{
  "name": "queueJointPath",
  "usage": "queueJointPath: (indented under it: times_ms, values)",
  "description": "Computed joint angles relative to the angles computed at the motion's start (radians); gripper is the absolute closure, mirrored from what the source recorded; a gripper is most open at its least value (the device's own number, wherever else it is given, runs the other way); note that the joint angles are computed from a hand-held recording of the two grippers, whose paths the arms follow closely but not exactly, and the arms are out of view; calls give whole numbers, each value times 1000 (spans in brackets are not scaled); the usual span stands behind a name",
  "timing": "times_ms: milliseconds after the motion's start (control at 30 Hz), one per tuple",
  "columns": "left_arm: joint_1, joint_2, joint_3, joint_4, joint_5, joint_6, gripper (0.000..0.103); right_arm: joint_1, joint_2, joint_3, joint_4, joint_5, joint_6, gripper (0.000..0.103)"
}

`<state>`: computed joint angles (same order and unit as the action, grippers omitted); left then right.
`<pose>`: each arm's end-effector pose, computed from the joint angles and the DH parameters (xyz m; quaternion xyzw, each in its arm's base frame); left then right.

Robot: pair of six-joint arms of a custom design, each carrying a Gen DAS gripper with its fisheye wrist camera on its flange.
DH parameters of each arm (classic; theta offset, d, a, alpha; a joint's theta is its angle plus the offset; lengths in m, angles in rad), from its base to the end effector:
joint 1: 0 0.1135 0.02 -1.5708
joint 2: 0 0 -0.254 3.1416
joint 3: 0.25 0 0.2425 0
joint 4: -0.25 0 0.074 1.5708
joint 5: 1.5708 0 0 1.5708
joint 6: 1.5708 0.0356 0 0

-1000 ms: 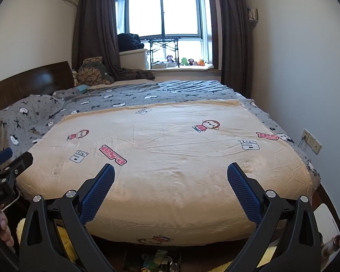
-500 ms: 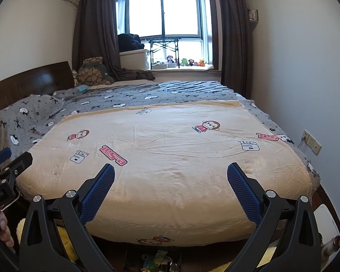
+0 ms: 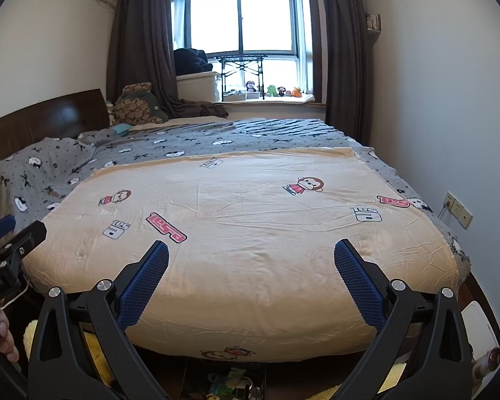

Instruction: Collect trash

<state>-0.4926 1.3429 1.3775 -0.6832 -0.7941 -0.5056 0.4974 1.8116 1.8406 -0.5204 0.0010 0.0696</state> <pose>0.2536 -0.1073 0.3692 -0.1774 0.8248 0.1077 0.5260 0.3606 0.1958 0.3752 -0.1818 0.8384 0.1433 0.4935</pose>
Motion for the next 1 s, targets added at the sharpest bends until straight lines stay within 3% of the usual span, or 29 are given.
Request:
queueJointPath:
  times_ms: [1000]
  values:
    - [-1, 9, 12, -17, 11, 7, 8, -8, 12, 12, -1, -1, -5, 3]
